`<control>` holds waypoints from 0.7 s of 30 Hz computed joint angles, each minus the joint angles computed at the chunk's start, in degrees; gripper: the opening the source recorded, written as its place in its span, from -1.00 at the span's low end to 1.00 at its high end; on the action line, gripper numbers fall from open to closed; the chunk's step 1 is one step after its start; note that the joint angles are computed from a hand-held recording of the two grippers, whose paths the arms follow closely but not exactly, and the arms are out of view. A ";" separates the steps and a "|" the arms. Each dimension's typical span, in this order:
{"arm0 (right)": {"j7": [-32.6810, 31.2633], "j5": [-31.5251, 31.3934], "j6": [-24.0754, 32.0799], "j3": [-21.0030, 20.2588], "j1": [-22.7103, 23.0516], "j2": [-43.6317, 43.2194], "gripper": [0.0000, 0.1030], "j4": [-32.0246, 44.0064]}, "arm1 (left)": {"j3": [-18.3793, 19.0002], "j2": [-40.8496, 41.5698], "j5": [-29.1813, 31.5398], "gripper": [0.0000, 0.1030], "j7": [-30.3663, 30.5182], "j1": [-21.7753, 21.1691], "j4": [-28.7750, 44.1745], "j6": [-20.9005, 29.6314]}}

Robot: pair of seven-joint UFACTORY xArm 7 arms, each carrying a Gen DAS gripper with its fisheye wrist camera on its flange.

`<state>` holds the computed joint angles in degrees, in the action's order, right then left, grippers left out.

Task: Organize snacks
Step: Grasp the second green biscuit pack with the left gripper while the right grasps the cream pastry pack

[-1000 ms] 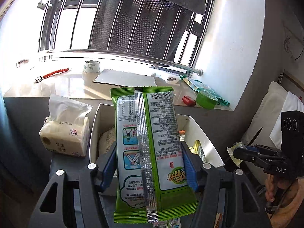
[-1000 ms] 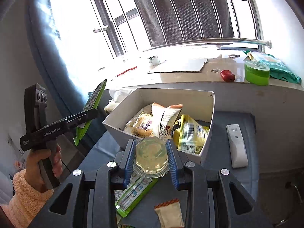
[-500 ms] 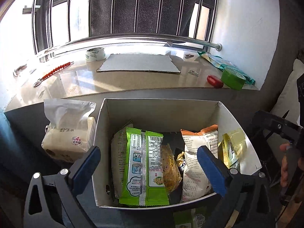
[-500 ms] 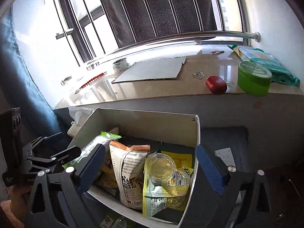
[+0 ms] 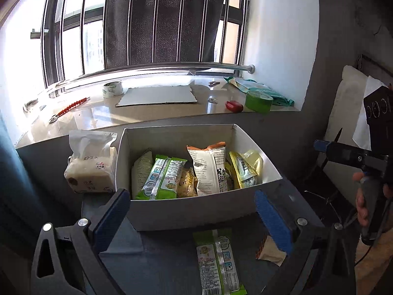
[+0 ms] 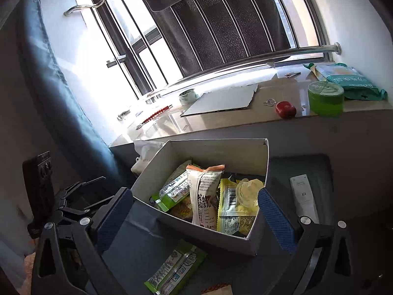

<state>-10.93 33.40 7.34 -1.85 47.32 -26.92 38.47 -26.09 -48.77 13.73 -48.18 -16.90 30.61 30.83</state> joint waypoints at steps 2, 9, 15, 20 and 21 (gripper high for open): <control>0.08 -1.23 0.70 1.82 -0.33 -5.67 1.00 -4.43 | -2.42 -3.57 -0.81 1.00 -1.90 -2.22 -0.90 3.13; 9.21 -6.55 3.84 9.64 -2.27 -25.08 1.00 -20.57 | -8.11 -11.24 -6.33 1.00 -11.51 -12.00 -4.89 7.25; 20.01 -9.82 10.36 15.35 -3.31 -34.71 1.00 -28.99 | -11.82 -13.37 -7.54 1.00 -19.32 -16.22 -5.84 11.71; 24.91 -11.27 7.10 15.39 -1.03 -33.48 1.00 -32.92 | -12.51 -14.33 -7.80 1.00 -24.49 -19.34 -7.79 13.29; 25.54 -12.56 6.32 16.15 -2.00 -31.76 1.00 -32.65 | -12.63 -14.65 -7.71 1.00 -25.40 -19.87 -8.05 13.86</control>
<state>14.60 20.84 13.66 14.30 45.32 -58.68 5.82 -38.72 -63.42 6.02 -73.58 -36.77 22.57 44.68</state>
